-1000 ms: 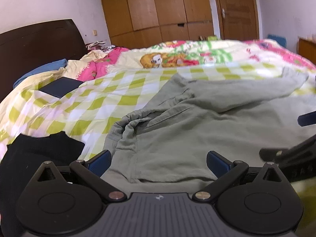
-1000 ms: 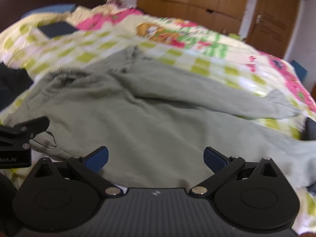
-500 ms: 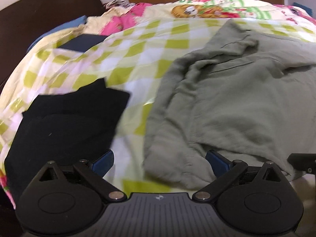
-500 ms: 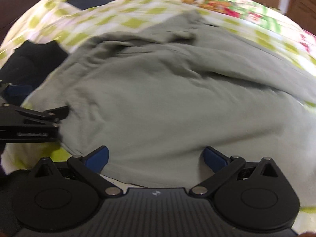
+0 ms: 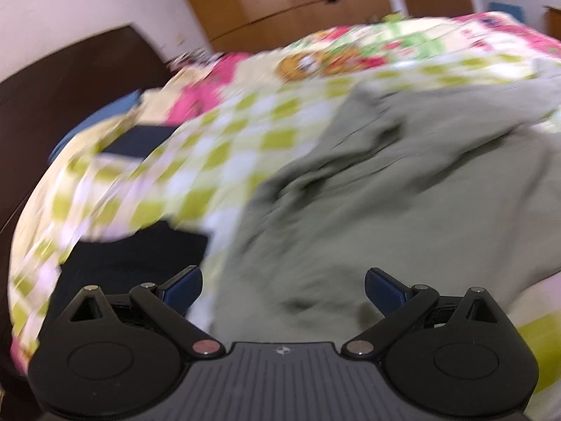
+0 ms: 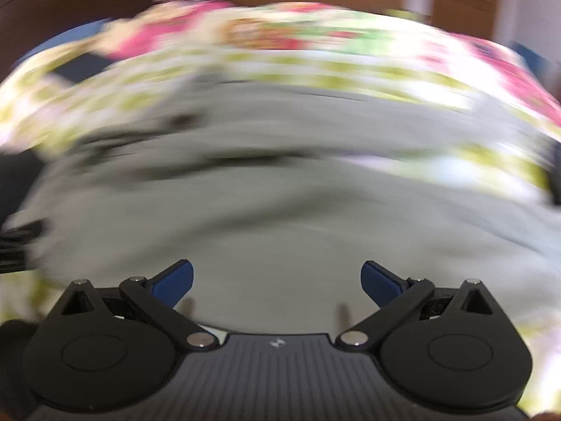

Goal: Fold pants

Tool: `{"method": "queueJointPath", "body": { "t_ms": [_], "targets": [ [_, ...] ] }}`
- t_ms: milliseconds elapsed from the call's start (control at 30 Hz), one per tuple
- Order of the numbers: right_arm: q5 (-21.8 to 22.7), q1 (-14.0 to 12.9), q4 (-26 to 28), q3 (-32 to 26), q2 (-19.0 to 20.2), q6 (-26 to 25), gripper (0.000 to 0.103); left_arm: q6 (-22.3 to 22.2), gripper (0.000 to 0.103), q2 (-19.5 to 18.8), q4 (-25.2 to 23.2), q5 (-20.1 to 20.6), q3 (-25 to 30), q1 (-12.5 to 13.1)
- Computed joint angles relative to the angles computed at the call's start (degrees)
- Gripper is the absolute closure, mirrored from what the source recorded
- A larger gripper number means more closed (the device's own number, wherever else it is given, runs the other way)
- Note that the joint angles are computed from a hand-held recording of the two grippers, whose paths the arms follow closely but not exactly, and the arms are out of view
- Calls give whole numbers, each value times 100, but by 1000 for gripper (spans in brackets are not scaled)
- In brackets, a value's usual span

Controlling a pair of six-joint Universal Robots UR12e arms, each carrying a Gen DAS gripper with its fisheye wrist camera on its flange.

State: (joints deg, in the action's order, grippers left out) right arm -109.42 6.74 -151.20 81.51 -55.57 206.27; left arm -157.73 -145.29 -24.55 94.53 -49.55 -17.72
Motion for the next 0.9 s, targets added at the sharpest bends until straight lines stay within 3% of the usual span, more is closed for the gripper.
{"method": "queueJointPath", "body": {
  "t_ms": [100, 200, 300, 467, 533, 600, 733, 833, 900],
  "targets": [
    [-824, -212, 180, 716, -464, 882, 1, 201, 0, -37, -28, -458, 86, -130],
    [-1322, -426, 327, 1253, -815, 1759, 1, 424, 0, -134, -354, -845, 302, -281],
    [-1549, -648, 287, 1606, -1015, 2304, 1, 729, 0, -259, -627, -1152, 527, -453],
    [-1834, -909, 103, 1725, -999, 2402, 1, 1173, 0, -502, -939, -1373, 933, -717],
    [-1925, -1039, 752, 1532, -903, 2665, 1, 1249, 0, -641, -1173, -1346, 1187, -792],
    [-1605, -1209, 933, 1525, -898, 2928, 2, 1315, 0, -811, -1423, -1305, 1491, -849],
    [-1817, -1164, 1266, 1536, -1023, 2852, 5, 1457, 0, -840, -1384, -1322, 1546, -847],
    [-2276, -959, 1023, 1608, -1112, 2334, 5, 1564, 0, -875, -1153, -1324, 1610, -757],
    [-2436, -827, 588, 1611, -1106, 1763, 4, 1596, 0, -949, -1039, -1244, 1753, -680]
  ]
}}
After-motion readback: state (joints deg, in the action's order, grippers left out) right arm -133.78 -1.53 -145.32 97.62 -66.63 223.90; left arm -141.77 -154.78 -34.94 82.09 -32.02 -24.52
